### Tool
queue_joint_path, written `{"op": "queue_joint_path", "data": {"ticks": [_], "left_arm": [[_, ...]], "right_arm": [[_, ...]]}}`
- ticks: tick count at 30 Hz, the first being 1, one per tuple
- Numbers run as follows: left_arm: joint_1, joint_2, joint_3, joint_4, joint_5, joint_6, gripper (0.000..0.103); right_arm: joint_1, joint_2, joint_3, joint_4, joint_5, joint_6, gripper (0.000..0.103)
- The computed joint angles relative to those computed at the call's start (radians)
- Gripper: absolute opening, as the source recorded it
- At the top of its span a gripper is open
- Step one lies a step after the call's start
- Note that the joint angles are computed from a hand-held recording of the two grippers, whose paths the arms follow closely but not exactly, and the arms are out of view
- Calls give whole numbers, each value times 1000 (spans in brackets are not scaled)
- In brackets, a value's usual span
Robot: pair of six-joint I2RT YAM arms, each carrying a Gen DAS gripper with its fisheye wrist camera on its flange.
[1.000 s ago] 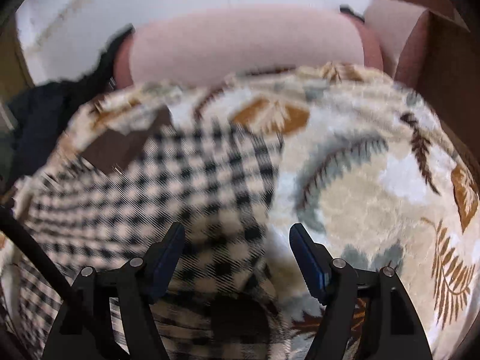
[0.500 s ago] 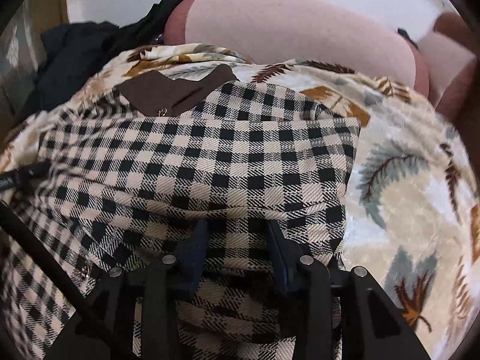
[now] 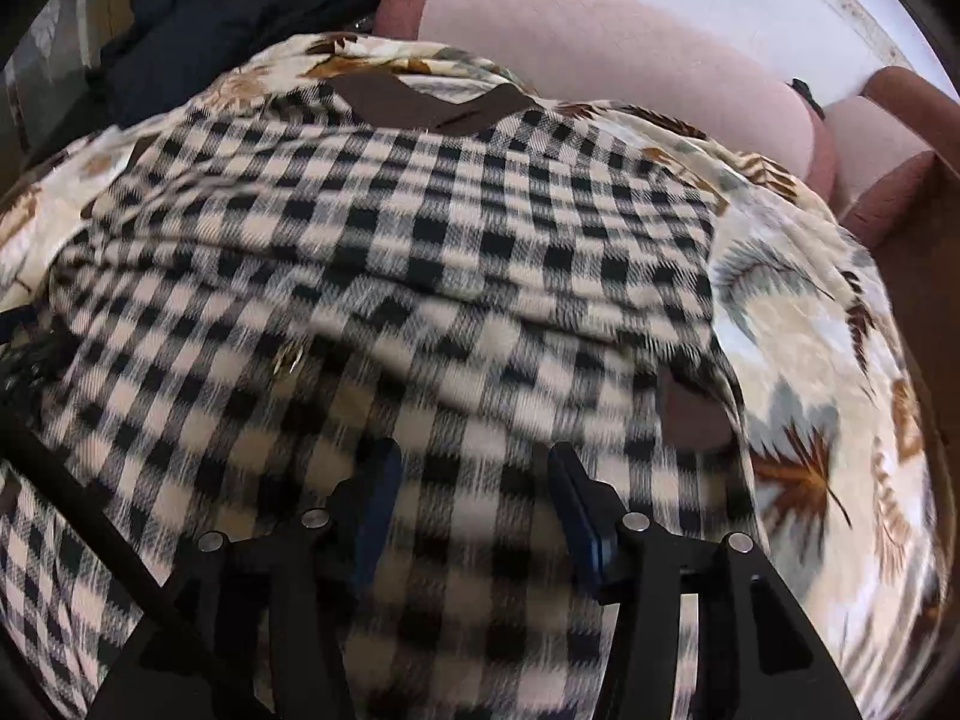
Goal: Fold large clothes
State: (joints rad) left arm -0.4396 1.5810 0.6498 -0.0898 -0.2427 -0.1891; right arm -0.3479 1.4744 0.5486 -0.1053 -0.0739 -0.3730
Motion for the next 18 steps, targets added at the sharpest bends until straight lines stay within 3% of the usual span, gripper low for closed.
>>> {"op": "queue_joint_path", "data": {"ticks": [4, 8, 13, 18], "left_arm": [[-8, -94, -85, -20, 6, -35, 67], [-31, -180, -153, -37, -14, -48, 68], [-21, -329, -213, -139, 60, -74, 67], [-39, -529, -284, -271, 62, -100, 67]], "right_arm": [[-103, -42, -3, -109, -86, 24, 66], [-195, -98, -18, -202, -159, -16, 67], [-249, -272, -121, -256, -171, -90, 71], [-379, -455, -214, -355, -237, -218, 72]]}}
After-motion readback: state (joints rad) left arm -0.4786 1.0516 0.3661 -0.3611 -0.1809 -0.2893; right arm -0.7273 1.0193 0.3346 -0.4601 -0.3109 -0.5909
